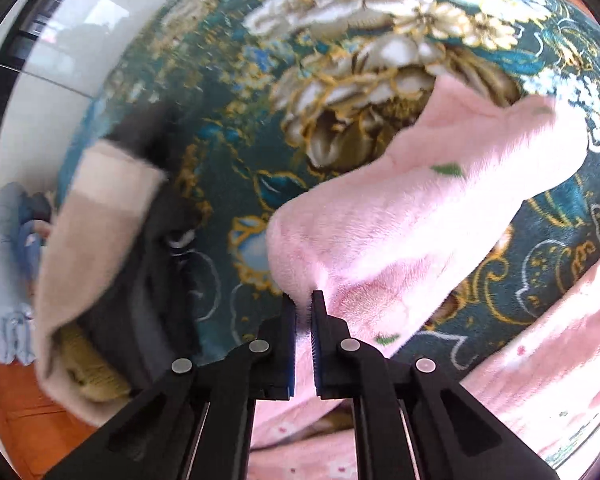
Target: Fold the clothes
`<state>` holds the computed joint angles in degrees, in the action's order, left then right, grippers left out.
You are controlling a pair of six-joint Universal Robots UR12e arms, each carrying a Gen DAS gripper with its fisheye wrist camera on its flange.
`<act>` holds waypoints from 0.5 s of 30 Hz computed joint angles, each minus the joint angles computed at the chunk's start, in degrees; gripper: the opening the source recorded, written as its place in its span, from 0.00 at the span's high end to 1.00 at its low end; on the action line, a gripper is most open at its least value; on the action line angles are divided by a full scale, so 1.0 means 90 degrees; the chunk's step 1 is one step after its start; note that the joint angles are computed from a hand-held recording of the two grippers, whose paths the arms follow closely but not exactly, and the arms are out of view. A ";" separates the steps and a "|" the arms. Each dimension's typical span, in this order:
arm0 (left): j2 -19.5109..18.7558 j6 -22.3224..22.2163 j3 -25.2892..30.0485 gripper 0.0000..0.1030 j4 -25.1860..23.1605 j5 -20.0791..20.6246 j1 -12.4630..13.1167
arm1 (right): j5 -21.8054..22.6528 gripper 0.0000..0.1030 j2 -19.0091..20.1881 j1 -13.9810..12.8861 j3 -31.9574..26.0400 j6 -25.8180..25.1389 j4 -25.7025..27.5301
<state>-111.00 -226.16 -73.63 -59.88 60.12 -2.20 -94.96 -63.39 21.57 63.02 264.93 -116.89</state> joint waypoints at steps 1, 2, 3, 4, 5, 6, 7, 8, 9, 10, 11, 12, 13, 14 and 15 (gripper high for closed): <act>0.0048 0.0024 -0.0053 0.96 0.0068 -0.0044 0.0012 | -0.0061 0.94 -0.0096 0.0007 0.0076 -0.0045 -0.0175; 0.0093 0.0055 -0.0095 0.96 0.0129 -0.0085 0.0024 | -0.0141 0.94 -0.0154 0.0021 0.0087 -0.0125 -0.0317; 0.0137 0.0085 -0.0138 0.96 0.0191 -0.0127 0.0036 | -0.0234 0.94 -0.0193 0.0048 0.0072 -0.0217 -0.0445; 0.0174 0.0134 -0.0161 0.96 0.0241 -0.0155 0.0045 | -0.0324 0.94 -0.0229 0.0075 0.0054 -0.0313 -0.0575; 0.0213 0.0206 -0.0172 0.96 0.0283 -0.0155 0.0055 | -0.0412 0.94 -0.0262 0.0101 0.0034 -0.0412 -0.0706; 0.0254 0.0284 -0.0182 0.96 0.0324 -0.0147 0.0066 | -0.0494 0.94 -0.0331 0.0135 0.0054 -0.0520 -0.0831; 0.0299 0.0360 -0.0200 0.96 0.0346 -0.0140 0.0077 | -0.0570 0.94 -0.0425 0.0176 0.0103 -0.0637 -0.0954; 0.0348 0.0442 -0.0226 0.96 0.0308 -0.0137 0.0091 | -0.0645 0.94 -0.0493 0.0218 0.0125 -0.0770 -0.1035; 0.0398 0.0527 -0.0253 0.96 0.0245 -0.0135 0.0107 | -0.0705 0.94 -0.0588 0.0266 0.0184 -0.0914 -0.1069; 0.0449 0.0596 -0.0299 0.96 0.0199 -0.0142 0.0121 | -0.0757 0.94 -0.0715 0.0317 0.0281 -0.1058 -0.1087; 0.0492 0.0687 -0.0333 0.96 0.0068 -0.0132 0.0128 | -0.0767 0.94 -0.0830 0.0357 0.0390 -0.1125 -0.1062; 0.0528 0.0791 -0.0355 0.96 -0.0105 -0.0109 0.0131 | -0.0748 0.94 -0.0937 0.0389 0.0507 -0.1136 -0.1005; 0.0553 0.0901 -0.0330 0.96 -0.0365 -0.0076 0.0139 | -0.0704 0.94 -0.1038 0.0417 0.0643 -0.1111 -0.0945; 0.0570 0.1012 -0.0282 0.96 -0.0664 -0.0036 0.0150 | -0.0642 0.94 -0.1133 0.0444 0.0792 -0.1058 -0.0885; 0.0555 0.1217 -0.0183 0.96 -0.1023 0.0042 0.0141 | -0.0580 0.94 -0.1225 0.0470 0.0935 -0.1007 -0.0823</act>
<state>-106.00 -215.21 -75.28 -69.09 60.50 -0.93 -100.19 -74.42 25.80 71.43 255.87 -124.29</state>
